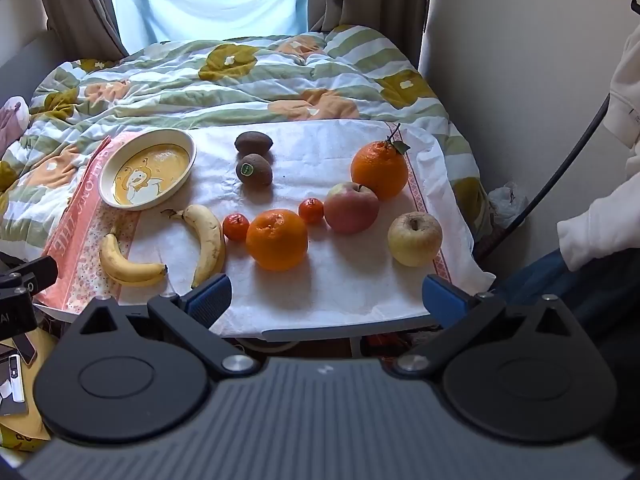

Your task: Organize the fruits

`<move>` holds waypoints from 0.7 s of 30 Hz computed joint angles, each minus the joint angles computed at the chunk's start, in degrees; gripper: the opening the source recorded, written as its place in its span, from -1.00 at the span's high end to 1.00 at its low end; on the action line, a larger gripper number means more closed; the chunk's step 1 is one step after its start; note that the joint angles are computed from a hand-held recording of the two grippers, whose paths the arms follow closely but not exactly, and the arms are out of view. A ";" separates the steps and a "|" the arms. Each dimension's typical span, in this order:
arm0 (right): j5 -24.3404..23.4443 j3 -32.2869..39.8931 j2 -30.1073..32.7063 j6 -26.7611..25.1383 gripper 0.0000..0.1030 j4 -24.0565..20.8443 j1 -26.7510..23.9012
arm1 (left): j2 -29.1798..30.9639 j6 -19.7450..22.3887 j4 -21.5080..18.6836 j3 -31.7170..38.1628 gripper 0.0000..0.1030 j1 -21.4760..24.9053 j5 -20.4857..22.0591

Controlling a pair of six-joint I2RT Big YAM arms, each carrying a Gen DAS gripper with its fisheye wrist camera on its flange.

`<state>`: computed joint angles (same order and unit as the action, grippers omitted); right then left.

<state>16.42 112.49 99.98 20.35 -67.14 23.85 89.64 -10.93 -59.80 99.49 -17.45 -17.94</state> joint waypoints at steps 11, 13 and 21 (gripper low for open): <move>0.25 -0.37 -0.51 -0.44 -1.00 0.38 0.27 | -0.75 -0.09 1.21 -0.83 -1.00 0.14 0.04; 0.26 -0.77 -0.74 -0.48 -1.00 0.76 0.22 | -0.67 -0.40 1.05 -0.73 -1.00 -0.23 -0.44; 0.21 -0.52 -0.87 -0.81 -1.00 0.29 0.17 | -0.93 -0.06 0.88 -0.56 -1.00 -0.51 -0.64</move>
